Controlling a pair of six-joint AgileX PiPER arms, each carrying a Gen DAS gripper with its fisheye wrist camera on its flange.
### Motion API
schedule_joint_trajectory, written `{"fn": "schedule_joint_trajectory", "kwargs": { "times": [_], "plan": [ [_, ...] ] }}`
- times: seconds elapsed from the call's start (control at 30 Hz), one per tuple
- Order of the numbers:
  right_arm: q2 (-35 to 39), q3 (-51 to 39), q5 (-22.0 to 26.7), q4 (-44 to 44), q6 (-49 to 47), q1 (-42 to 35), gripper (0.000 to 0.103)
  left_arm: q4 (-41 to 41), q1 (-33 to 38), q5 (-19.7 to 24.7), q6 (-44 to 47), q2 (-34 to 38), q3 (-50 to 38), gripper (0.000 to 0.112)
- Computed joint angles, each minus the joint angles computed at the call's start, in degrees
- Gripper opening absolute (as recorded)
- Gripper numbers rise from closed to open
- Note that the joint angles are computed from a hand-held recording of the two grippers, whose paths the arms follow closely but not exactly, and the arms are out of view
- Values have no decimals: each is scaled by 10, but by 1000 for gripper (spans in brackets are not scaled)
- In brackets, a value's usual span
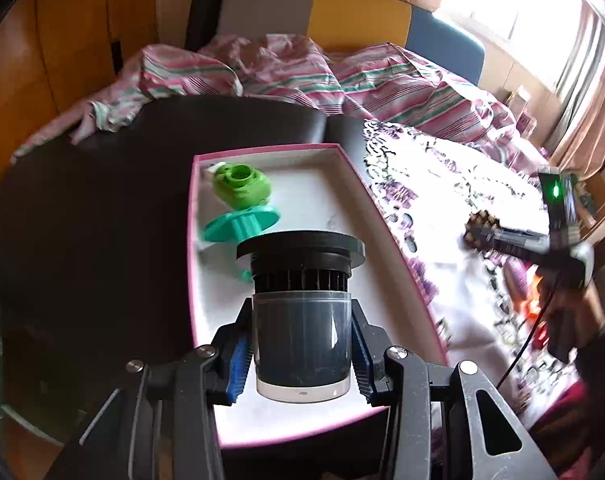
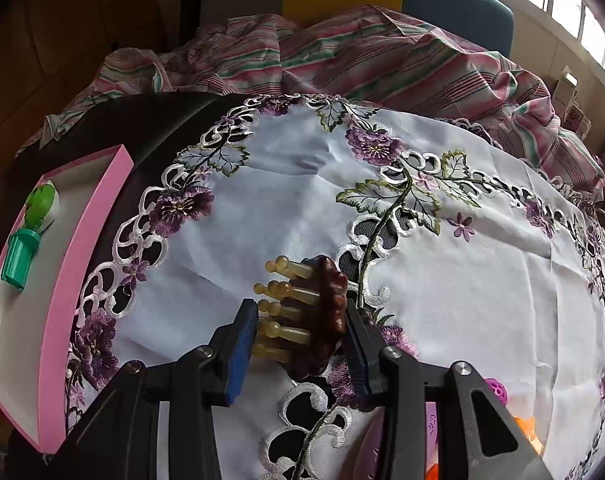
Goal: Organize rigid objects
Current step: 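Carry the black cup into the tray and release it while the right tool grasps the brown comb, then carry the brown spiky comb into the tray and release it with the right tool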
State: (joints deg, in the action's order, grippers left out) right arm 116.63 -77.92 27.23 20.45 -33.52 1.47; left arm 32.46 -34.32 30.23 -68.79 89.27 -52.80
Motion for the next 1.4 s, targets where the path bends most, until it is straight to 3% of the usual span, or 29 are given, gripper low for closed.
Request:
{"fn": "schedule_joint_trajectory", "kwargs": {
  "times": [0.13, 0.2, 0.33, 0.63, 0.83, 0.93, 1.1, 1.2, 1.3, 1.4],
  "plan": [
    [1, -2, 3, 4, -3, -1, 41, -108, 64, -41, 143, 43, -64, 43],
    [1, -1, 1, 2, -3, 0, 41, -113, 81, -39, 169, 74, -103, 43],
    [2, -4, 3, 6, -10, -2, 41, -225, 123, -42, 299, 147, -189, 43],
    [3, -7, 7, 12, -17, -3, 41, -321, 167, 30, 388, 321, -360, 43],
    [5, -9, 7, 16, -22, -3, 41, -268, 163, 36, 358, 344, -378, 46],
    [6, -10, 9, 17, -23, -3, 41, -258, 163, 14, 345, 322, -349, 53],
    [6, -9, 8, 17, -24, -3, 41, -235, 155, -4, 310, 281, -301, 56],
    [5, -8, 6, 16, -24, -3, 41, -176, 138, -7, 245, 244, -259, 56],
    [4, -4, -3, 8, -21, 1, 41, -69, 105, -14, 132, 189, -189, 56],
    [3, -4, -3, 6, -17, 1, 41, 38, 63, 12, 13, 140, -131, 56]
  ]
}}
